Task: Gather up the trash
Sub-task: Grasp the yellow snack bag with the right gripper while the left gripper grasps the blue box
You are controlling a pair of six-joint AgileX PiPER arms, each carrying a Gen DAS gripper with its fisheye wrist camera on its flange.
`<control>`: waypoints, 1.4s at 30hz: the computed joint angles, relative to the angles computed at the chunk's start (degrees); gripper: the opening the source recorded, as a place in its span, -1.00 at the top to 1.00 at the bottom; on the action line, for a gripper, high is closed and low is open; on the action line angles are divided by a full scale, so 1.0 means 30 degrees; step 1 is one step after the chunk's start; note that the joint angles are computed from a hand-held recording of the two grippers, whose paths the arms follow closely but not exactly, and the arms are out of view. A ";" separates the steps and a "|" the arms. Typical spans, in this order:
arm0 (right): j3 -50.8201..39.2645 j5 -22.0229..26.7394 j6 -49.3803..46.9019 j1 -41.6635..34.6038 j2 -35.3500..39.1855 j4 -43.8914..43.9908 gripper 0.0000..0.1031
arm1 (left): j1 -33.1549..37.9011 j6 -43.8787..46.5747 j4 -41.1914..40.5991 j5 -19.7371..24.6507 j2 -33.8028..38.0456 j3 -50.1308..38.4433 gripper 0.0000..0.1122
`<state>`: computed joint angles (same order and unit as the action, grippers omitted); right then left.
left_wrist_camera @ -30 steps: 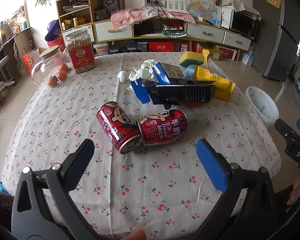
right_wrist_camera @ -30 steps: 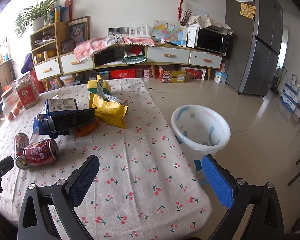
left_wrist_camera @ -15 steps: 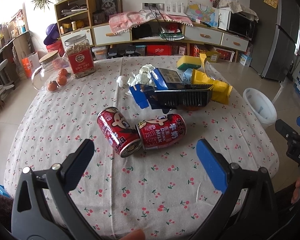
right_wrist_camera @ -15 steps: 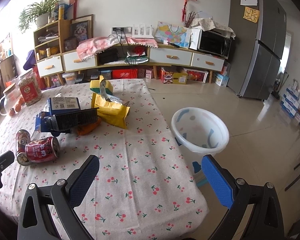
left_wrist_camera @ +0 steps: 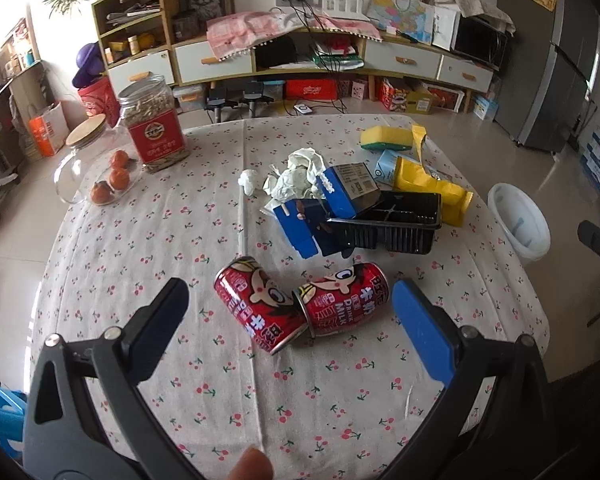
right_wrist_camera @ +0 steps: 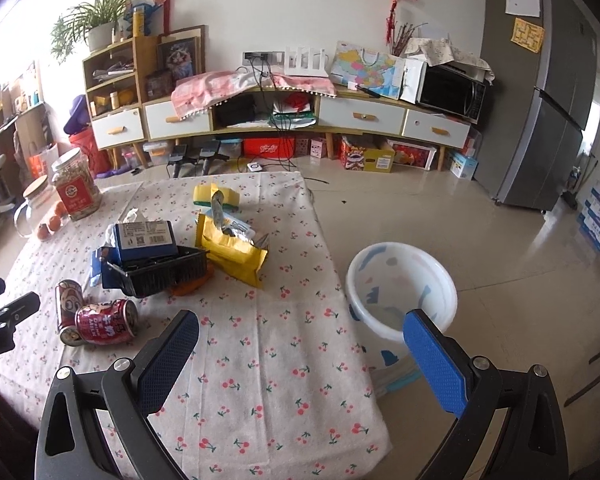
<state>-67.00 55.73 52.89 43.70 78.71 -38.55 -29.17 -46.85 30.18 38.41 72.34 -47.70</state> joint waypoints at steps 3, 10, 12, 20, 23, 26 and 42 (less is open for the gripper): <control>-0.2198 0.0462 -0.2459 -0.1476 0.1446 0.1536 -1.00 | 0.1732 0.4665 -0.3414 -0.0007 0.1353 -0.1926 -0.81; -0.4421 -0.1760 -0.5136 -0.4899 0.4094 0.4748 -1.00 | 0.4394 1.2620 -1.0454 0.0183 0.5505 -0.6413 -0.67; -0.3425 -0.2787 -0.4465 -0.5315 0.4487 0.4337 -1.00 | 0.4929 1.4733 -1.2825 0.0412 0.6695 -0.7246 -0.60; -0.5274 -0.2575 -0.9885 -0.7580 0.7172 0.9085 -1.00 | 0.6163 1.8349 -1.7585 0.0863 1.0332 -0.9153 -0.26; -0.6189 -0.2528 -1.0597 -0.7699 0.7972 0.9517 -1.00 | 0.6729 1.9385 -1.9634 0.0977 1.0967 -0.9407 -0.09; -0.7078 -0.2242 -1.0605 -0.7434 0.8853 0.9340 -1.00 | 0.6811 1.9803 -2.0343 0.0973 1.1230 -0.9478 0.16; -1.1342 -0.1805 -1.2321 -0.7798 1.3469 1.4118 -0.85 | 0.8155 2.2168 -2.3760 -0.1238 0.7708 -0.5682 0.56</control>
